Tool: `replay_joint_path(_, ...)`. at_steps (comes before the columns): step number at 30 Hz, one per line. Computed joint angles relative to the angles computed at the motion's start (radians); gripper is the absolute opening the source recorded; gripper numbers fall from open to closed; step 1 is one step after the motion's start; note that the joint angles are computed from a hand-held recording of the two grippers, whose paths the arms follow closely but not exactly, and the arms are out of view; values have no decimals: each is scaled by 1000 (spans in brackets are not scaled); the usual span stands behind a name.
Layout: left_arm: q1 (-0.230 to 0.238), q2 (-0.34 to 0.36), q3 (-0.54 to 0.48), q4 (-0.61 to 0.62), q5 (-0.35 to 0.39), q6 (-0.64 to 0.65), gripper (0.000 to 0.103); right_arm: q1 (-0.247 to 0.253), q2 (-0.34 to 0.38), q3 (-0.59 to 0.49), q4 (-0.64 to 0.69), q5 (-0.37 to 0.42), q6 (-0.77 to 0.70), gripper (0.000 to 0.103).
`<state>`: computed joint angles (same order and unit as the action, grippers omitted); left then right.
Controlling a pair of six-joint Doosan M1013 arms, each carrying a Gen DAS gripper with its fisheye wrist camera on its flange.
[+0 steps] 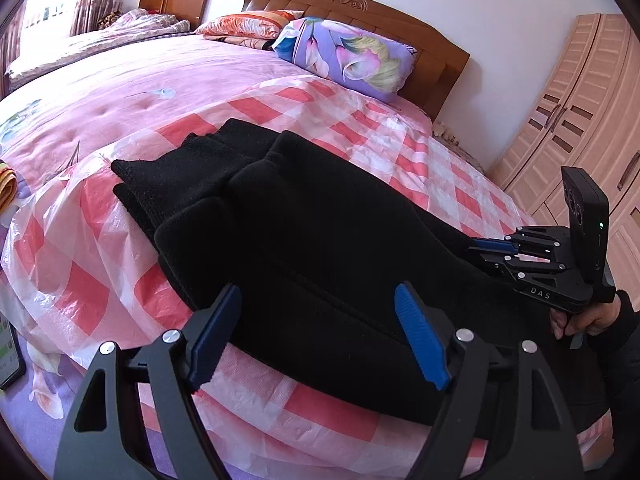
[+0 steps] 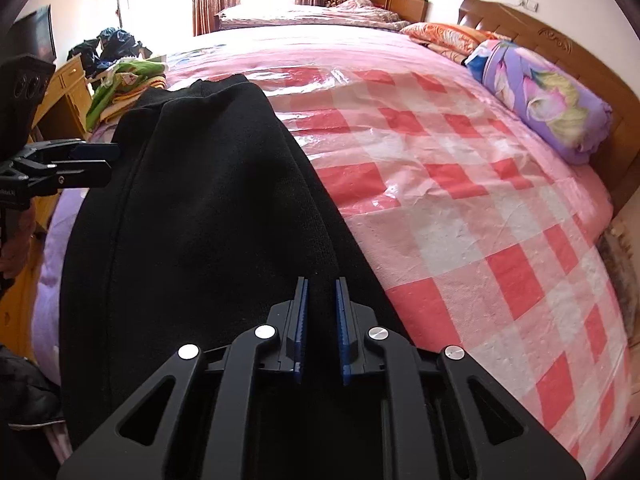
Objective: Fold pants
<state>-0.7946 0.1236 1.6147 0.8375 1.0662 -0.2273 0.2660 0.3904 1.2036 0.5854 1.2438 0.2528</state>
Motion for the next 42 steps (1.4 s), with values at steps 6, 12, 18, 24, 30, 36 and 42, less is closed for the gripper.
replay_joint_path(6,-10,-7,10,9,4,-21,79,-3,-34,37,27,-109,-40,12)
replay_joint_path(12,-13,0,-1,2,25,-4,79,0,-11,33,-9,-120,47,17)
replay_joint_path(18,-46,-48,50,67,126,-170,84,-42,-46,45,78,-51,95,30)
replay_joint_path(24,-26,-140,171,93,-1,-412,85,-56,-54,86,17,40,111,41)
replay_joint_path(30,44,-165,214,156,-208,-516,85,-118,-63,69,119,63,293,45)
replay_joint_path(36,122,-150,246,148,-360,-602,87,-152,-123,145,121,17,238,55)
replay_joint_path(42,110,-159,270,244,-355,-686,61,-182,-126,178,135,34,265,55)
